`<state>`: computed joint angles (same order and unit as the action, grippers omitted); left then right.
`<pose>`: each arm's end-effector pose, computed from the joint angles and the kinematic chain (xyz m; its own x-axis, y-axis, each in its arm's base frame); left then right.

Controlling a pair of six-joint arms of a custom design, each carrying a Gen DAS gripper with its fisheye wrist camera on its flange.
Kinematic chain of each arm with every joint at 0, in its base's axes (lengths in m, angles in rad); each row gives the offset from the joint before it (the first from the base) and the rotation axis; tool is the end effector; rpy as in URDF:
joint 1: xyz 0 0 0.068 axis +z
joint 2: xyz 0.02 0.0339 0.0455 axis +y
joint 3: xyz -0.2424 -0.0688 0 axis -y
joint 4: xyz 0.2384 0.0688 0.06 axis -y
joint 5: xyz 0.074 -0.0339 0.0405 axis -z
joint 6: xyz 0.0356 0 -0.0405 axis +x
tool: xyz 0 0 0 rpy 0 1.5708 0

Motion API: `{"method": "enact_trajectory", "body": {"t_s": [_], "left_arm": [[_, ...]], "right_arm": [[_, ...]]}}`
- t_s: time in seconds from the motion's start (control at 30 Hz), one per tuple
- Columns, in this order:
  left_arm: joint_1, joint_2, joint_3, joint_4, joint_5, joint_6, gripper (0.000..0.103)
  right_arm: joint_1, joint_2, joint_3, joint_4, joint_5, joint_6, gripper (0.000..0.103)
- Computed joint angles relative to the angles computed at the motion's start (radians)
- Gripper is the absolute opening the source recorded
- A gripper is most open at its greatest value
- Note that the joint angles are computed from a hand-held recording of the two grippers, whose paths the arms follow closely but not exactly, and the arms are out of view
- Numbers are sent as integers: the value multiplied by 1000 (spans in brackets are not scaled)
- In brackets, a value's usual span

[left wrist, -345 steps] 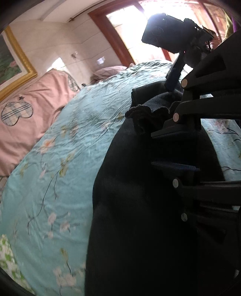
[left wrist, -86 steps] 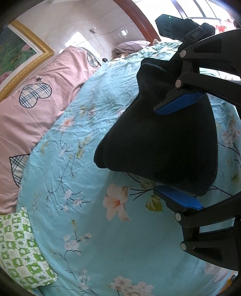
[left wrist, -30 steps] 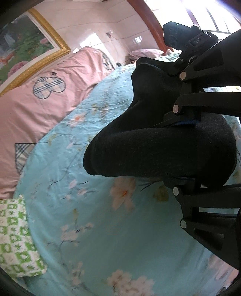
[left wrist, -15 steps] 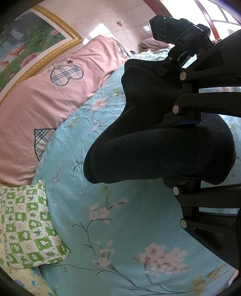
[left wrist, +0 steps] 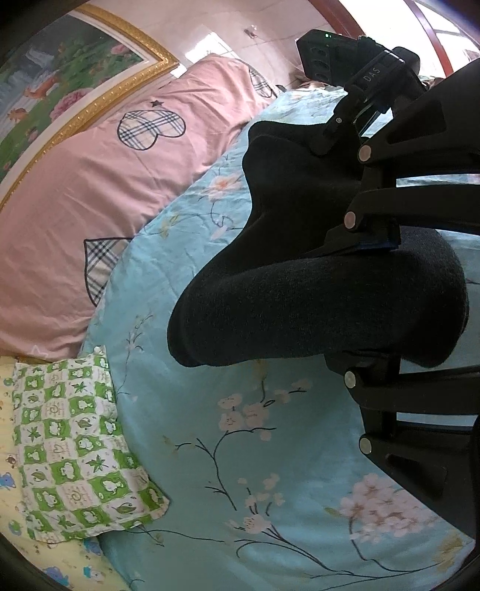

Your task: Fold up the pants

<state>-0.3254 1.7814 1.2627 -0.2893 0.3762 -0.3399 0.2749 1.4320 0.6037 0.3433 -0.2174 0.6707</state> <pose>0.3573 -0.1343 0.2070 -0.8251 -0.0489 -0.5629 0.2787 0.8314 -0.4807 0.2752 0.0856 0.1678 -0.6304 0.4528 -0.6305 -0.0726 0.7743 0.6286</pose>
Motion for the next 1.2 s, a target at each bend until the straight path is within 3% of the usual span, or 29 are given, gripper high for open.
{"method": "enact_trajectory", "body": {"t_s": [0.47, 0.63, 0.73, 1.0, 1.2], "left_arm": [[5, 127, 98, 2, -46, 6, 37], [12, 147, 86, 16, -35, -4, 47], [11, 146, 69, 29, -52, -19, 60], [2, 125, 33, 42, -91, 1, 75], [4, 78, -27, 49, -93, 3, 77]], "right_arm": [[-51, 193, 150, -1, -65, -57, 48], [-62, 215, 160, -25, -75, -70, 54], [-74, 227, 159, -28, -82, -66, 56], [-92, 229, 118, -4, -74, -80, 63], [-86, 189, 80, -15, -40, -111, 67]]}}
